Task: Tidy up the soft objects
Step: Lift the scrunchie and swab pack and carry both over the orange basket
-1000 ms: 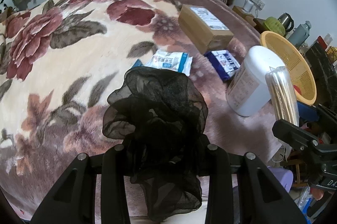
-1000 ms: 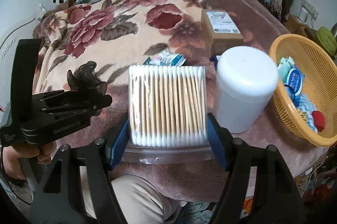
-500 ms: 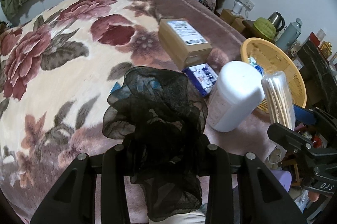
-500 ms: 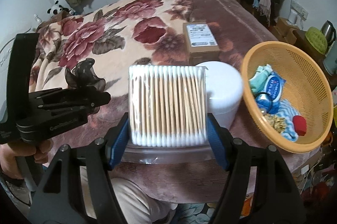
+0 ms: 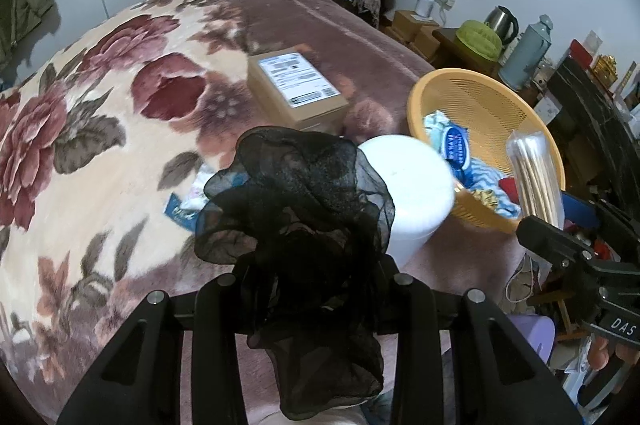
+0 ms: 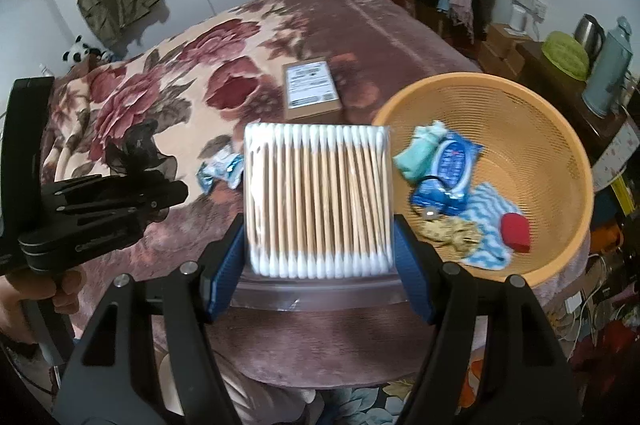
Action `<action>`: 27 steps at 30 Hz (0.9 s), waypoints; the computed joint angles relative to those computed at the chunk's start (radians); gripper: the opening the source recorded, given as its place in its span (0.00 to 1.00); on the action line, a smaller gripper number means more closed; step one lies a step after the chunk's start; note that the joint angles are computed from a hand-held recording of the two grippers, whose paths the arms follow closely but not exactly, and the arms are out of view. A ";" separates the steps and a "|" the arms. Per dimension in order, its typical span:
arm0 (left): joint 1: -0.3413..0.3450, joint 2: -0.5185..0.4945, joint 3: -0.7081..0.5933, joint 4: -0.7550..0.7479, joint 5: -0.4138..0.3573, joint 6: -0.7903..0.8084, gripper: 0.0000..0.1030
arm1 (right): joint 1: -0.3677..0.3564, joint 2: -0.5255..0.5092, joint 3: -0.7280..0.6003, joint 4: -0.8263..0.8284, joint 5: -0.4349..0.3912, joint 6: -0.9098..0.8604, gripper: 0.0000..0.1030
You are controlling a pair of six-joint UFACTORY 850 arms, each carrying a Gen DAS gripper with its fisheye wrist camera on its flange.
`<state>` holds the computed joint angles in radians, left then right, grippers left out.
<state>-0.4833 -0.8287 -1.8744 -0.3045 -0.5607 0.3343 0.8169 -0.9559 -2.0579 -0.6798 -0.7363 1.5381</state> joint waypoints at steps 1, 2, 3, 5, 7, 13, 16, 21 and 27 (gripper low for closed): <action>-0.006 -0.006 -0.012 0.004 -0.004 -0.003 0.36 | -0.002 0.013 0.023 -0.010 0.003 0.016 0.68; -0.013 -0.013 -0.025 0.011 -0.009 -0.007 0.36 | -0.004 0.029 0.049 -0.021 0.008 0.034 0.68; -0.019 -0.018 -0.035 0.014 -0.012 -0.009 0.36 | -0.005 0.042 0.070 -0.031 0.011 0.051 0.68; -0.027 -0.026 -0.054 0.013 -0.020 -0.008 0.36 | -0.009 0.067 0.112 -0.051 0.015 0.085 0.68; -0.038 -0.038 -0.076 0.022 -0.029 -0.016 0.36 | -0.013 0.086 0.143 -0.063 0.020 0.108 0.68; -0.070 -0.085 -0.165 0.035 -0.068 -0.034 0.36 | -0.023 0.145 0.242 -0.106 0.027 0.195 0.68; -0.085 -0.108 -0.208 0.013 -0.096 -0.025 0.36 | -0.028 0.169 0.281 -0.123 0.029 0.230 0.68; -0.109 -0.172 -0.316 -0.001 -0.158 -0.032 0.36 | -0.035 0.209 0.345 -0.145 0.029 0.284 0.68; -0.134 -0.234 -0.424 -0.024 -0.213 -0.024 0.36 | -0.045 0.252 0.412 -0.175 0.028 0.349 0.68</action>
<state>-0.6170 -1.0628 -2.2988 -0.3288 -0.7737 0.3099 0.7720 -0.7038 -1.6457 -0.8545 -0.7084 1.8873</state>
